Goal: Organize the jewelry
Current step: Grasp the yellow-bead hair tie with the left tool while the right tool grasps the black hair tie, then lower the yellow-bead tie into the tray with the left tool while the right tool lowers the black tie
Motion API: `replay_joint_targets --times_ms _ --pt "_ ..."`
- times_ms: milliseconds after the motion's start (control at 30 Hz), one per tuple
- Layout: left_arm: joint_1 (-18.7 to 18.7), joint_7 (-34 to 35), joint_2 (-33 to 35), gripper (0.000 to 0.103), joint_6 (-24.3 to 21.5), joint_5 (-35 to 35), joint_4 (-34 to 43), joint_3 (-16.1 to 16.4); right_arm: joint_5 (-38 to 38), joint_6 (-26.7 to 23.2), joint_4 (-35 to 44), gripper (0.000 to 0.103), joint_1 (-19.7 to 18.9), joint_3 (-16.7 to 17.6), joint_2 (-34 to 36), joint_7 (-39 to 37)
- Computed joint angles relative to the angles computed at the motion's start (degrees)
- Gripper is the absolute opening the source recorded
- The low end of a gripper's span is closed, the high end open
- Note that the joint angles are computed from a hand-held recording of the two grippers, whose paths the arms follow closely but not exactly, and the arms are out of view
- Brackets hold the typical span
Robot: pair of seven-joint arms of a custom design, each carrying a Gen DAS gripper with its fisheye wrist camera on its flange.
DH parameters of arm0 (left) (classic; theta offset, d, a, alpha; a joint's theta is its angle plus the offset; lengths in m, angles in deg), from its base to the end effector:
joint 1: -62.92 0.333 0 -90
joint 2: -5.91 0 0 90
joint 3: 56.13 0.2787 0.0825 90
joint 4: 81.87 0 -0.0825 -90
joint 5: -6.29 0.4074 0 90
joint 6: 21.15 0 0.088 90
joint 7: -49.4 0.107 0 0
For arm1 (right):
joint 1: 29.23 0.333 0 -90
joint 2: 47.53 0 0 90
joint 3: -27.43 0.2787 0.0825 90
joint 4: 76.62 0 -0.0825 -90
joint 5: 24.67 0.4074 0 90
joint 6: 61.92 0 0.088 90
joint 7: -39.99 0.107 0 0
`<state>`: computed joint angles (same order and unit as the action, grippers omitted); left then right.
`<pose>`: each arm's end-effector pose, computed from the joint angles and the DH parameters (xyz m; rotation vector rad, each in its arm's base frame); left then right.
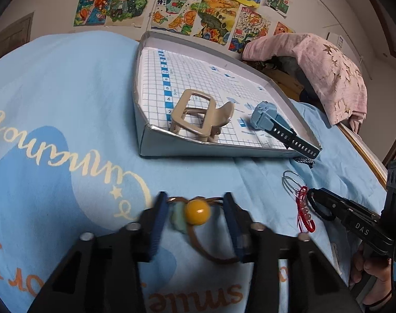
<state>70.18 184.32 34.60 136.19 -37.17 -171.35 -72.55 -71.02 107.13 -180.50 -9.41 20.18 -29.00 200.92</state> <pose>0.7326 -0.0572 0.3897 -1.6071 2.0666 -1.1909 0.6534 0.2018 0.3952 -1.4299 1.8565 -0.6691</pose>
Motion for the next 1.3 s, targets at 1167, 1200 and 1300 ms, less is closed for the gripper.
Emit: replay_joint_targets --times_ms 1167,1200,1300 --pt "-10.39 -19.84 23.81 0.028 -6.32 20.72 39.64 2.98 5.98 -1.25 24.32 0.005 -8.19 4.58 14.94 -10.44" --pt "-10.30 -20.02 23.55 0.028 -5.84 21.28 38.97 2.81 7.43 -1.28 24.62 0.005 -8.30 4.82 15.41 -11.88" --pt "-10.11 -20.30 22.03 0.029 -3.96 22.49 36.17 2.52 10.46 -1.16 24.48 0.005 -7.70 4.39 15.92 -14.78"
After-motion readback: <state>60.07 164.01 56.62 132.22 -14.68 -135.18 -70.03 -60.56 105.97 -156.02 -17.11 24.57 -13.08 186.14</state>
